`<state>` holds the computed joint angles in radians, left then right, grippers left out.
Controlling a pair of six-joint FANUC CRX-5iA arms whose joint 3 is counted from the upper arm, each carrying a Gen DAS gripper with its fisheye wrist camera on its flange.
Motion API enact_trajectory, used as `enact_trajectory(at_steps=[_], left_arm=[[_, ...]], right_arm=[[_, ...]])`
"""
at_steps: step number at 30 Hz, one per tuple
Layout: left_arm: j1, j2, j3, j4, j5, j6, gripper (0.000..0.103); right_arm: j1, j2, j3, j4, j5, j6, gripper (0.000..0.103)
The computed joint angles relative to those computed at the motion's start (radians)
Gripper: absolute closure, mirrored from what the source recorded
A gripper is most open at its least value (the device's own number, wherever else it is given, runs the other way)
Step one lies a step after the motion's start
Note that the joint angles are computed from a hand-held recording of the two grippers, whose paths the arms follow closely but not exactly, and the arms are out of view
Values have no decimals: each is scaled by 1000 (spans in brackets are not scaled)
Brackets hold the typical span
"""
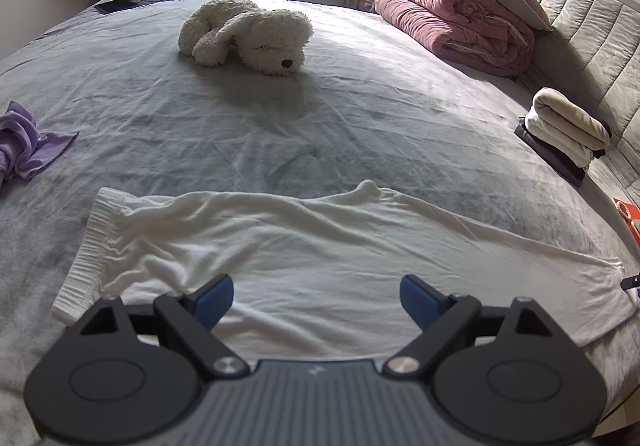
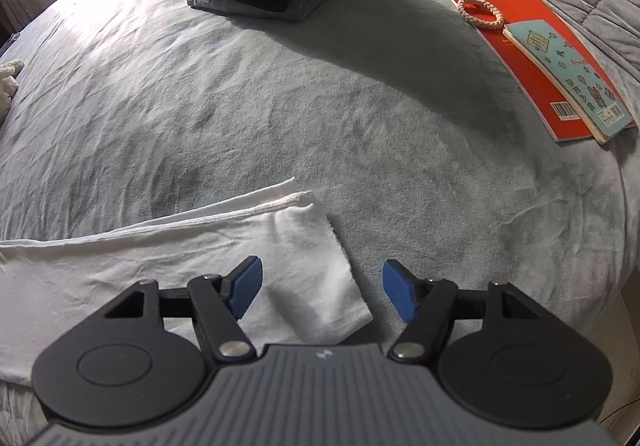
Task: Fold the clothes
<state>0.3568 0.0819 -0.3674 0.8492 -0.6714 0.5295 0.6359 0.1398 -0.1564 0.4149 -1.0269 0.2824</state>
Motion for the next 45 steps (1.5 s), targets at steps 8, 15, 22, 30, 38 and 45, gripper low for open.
enact_trajectory(at_steps=[8,15,22,30,38,45], left_arm=[[9,17,20,-6,-27,31,12],[28,15,16,29,-58,27,12],[55,20,22,60,-85,44,12],[84,15,19,88,-106,36,12],[115,24,30,105,-128,43,12],[141,29,38,117,-137,55,12]], right_arm=[[24,-16,-46,43,53,9,95],[43,-8,6,40,26,64,96],[76,27,101,51,-15,94,96],[114,112,267,15,-59,194,96],[143,205,418,-64,-34,271,96],[167,305,565,-130,-29,326,96]])
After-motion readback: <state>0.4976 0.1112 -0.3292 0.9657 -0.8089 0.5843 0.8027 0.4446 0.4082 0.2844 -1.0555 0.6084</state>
